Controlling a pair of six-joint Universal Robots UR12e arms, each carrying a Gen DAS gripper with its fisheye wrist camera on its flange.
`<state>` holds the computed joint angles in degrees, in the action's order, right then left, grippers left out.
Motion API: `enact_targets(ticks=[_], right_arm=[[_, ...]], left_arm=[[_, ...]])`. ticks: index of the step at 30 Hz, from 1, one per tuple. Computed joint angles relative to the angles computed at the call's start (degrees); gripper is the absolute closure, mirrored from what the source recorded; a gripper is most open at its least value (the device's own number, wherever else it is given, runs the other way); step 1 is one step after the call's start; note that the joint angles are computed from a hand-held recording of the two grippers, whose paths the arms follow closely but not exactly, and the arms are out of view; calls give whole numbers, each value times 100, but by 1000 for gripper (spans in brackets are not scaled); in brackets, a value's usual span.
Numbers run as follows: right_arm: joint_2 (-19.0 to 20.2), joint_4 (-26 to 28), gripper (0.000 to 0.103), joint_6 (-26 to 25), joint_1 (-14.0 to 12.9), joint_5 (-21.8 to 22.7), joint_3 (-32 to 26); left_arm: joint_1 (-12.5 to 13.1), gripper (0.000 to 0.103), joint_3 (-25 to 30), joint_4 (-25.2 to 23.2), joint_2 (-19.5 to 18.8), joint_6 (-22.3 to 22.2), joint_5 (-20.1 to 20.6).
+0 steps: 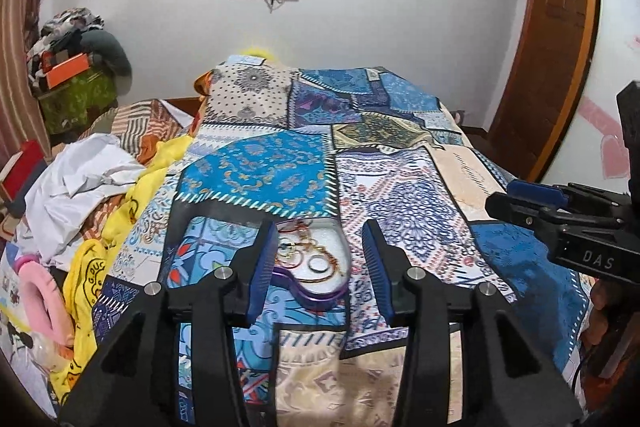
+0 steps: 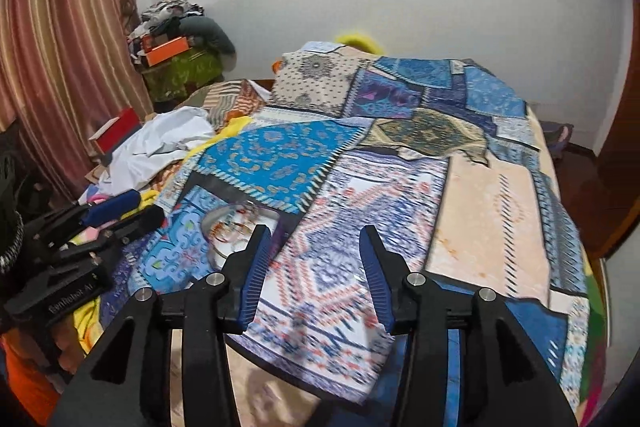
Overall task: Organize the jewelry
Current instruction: 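Move both open grippers back to the remaining jewelry on the quilt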
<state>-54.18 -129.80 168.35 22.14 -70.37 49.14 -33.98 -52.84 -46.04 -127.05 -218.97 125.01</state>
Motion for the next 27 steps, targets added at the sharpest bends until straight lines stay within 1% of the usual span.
enact_targets(ticks=[6, 8, 11, 16, 19, 23, 26, 27], right_arm=[[-141, 12, 60, 94, -112, -301, 279], [-159, 66, 60, 95, -137, -436, 331], [-180, 131, 60, 109, -171, -511, 399], [-164, 215, 60, 103, -220, -495, 449], [-120, 383, 60, 36, -231, -377, 398], [-38, 544, 60, -81, -224, -233, 321], [31, 485, 60, -46, -191, -335, 264], [52, 478, 63, -39, -191, -315, 240]], left_arm=[[-30, 58, 400, -132, -239, 255, -179], [-22, 58, 524, -186, -324, 299, -322], [-7, 58, 728, -309, -462, 353, -538], [19, 58, 1082, -589, -704, 465, -830], [32, 58, 1209, -726, -797, 487, -944], [60, 58, 1250, -828, -849, 447, -1070], [78, 58, 1223, -890, -843, 406, -1105], [83, 58, 1207, -890, -839, 401, -1108]])
